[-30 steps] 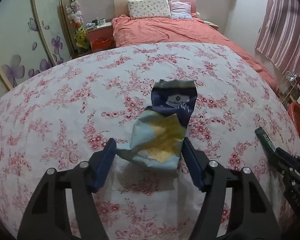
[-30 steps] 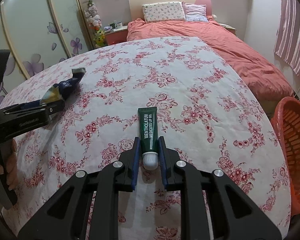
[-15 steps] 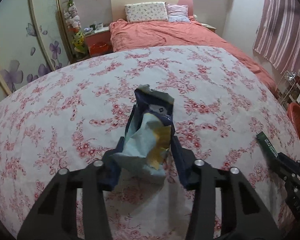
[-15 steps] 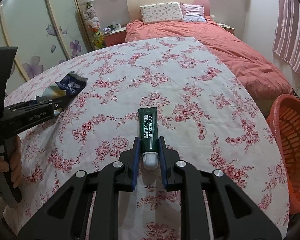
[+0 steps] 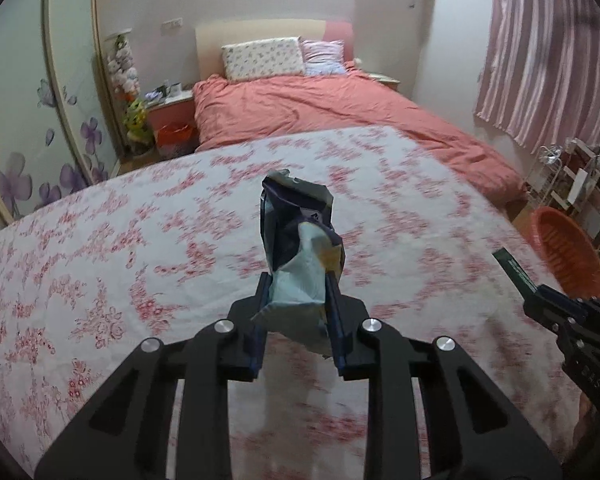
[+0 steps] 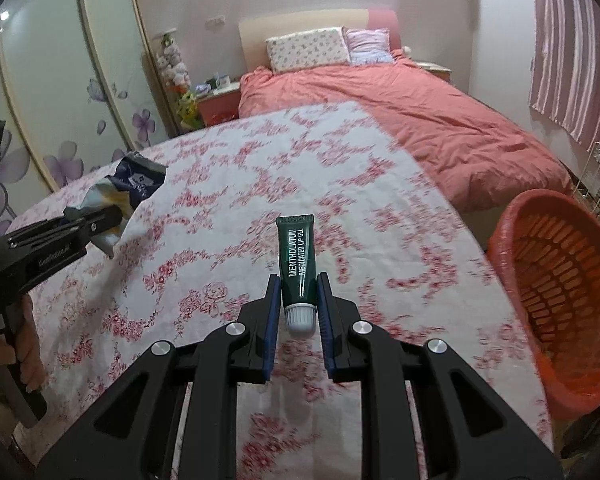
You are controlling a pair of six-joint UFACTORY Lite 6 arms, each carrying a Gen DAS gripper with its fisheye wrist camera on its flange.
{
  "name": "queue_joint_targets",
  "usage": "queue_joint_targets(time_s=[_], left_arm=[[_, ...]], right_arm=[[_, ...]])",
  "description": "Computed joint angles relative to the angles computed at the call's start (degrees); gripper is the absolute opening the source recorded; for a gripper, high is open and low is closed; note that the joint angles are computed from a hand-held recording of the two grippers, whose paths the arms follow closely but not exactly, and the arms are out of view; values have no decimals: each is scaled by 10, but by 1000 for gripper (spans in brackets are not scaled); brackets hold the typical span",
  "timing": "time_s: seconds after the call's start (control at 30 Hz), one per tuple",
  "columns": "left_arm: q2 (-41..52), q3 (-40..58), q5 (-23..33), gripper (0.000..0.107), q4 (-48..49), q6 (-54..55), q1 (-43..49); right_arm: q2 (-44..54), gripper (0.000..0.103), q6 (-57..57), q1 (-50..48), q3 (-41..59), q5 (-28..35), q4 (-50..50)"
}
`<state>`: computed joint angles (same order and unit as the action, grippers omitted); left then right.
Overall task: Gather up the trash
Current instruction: 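Carry wrapper and tube over the orange basket and open both grippers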
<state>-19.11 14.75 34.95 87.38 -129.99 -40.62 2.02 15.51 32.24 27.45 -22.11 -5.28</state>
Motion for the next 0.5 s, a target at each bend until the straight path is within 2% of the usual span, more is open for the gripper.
queue_joint_targets(time_s=[0.2, 0.33, 0.5], left_arm=[[32, 74, 62, 26, -73, 17, -129], [79, 135, 83, 26, -77, 7, -186], [154, 230, 100, 26, -64, 1, -237]], right_arm=[[-119, 18, 42, -74, -66, -3, -71], [-213, 19, 78, -143, -105, 3, -134], [-276, 19, 128, -237, -125, -10, -217]])
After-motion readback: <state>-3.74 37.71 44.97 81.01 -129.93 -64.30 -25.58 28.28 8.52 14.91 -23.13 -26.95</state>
